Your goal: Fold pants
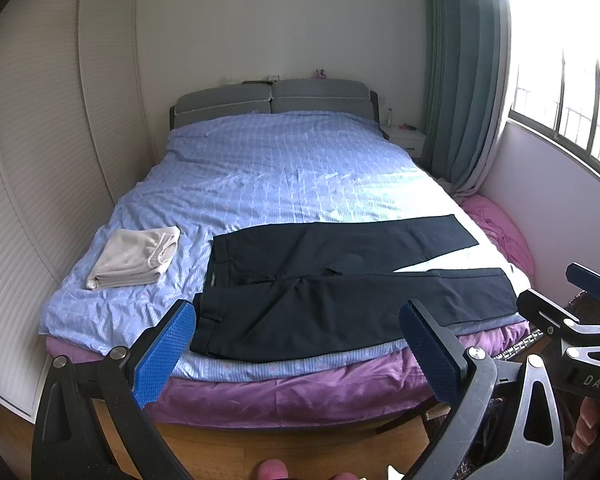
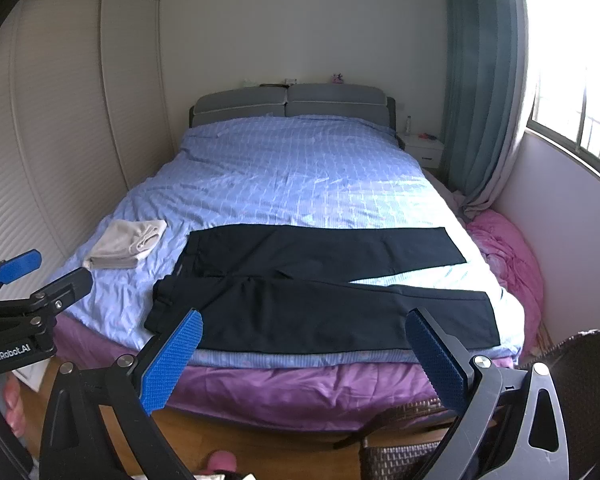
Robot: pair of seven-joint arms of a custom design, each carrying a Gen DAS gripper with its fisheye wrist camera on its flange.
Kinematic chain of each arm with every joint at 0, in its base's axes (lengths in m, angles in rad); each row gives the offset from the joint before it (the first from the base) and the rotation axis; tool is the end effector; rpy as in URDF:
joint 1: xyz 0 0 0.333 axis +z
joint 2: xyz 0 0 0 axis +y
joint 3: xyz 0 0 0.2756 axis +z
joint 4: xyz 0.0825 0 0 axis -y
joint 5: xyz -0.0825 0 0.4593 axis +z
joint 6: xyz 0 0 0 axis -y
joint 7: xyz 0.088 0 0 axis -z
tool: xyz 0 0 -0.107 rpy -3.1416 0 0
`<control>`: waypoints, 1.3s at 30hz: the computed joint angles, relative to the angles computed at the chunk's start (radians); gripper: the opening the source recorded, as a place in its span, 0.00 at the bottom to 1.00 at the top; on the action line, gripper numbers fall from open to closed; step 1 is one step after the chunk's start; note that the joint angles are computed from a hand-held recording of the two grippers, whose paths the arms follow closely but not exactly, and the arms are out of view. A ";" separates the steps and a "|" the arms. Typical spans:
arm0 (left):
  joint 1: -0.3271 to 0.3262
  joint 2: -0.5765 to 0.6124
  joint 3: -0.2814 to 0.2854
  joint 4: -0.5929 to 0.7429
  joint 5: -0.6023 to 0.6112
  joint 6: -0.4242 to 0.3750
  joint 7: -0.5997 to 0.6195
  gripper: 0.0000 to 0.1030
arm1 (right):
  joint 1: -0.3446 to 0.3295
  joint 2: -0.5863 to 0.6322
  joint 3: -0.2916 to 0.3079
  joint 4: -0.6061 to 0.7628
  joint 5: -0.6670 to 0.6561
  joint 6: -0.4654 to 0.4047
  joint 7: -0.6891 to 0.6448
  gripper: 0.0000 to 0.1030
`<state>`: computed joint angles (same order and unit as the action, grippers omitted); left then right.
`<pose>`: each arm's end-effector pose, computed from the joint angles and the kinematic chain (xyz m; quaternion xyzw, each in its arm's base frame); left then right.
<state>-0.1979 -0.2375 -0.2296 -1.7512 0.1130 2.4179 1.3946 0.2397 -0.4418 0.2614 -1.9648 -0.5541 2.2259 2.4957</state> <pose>0.5483 -0.2683 0.7277 -0.5260 0.7282 -0.3469 0.2697 0.4800 0.2746 0.6940 -0.5594 0.6989 -0.3360 0.2927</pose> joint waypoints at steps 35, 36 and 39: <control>0.072 0.416 0.079 0.192 0.134 -0.123 -0.081 1.00 | 0.129 0.566 -0.148 0.303 0.107 0.115 -0.030 0.99; 0.068 0.438 0.084 0.205 0.148 -0.122 -0.093 1.00 | 0.136 0.598 -0.158 0.323 0.108 0.117 -0.023 0.99; 0.064 0.523 0.096 0.254 0.153 -0.122 -0.098 1.00 | 0.159 0.701 -0.188 0.393 0.112 0.120 -0.007 0.99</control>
<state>-0.1343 0.2857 -0.1333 -1.4968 0.2657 2.2960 1.2965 0.3987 0.2593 0.0734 -1.5718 -0.4424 2.3455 2.4885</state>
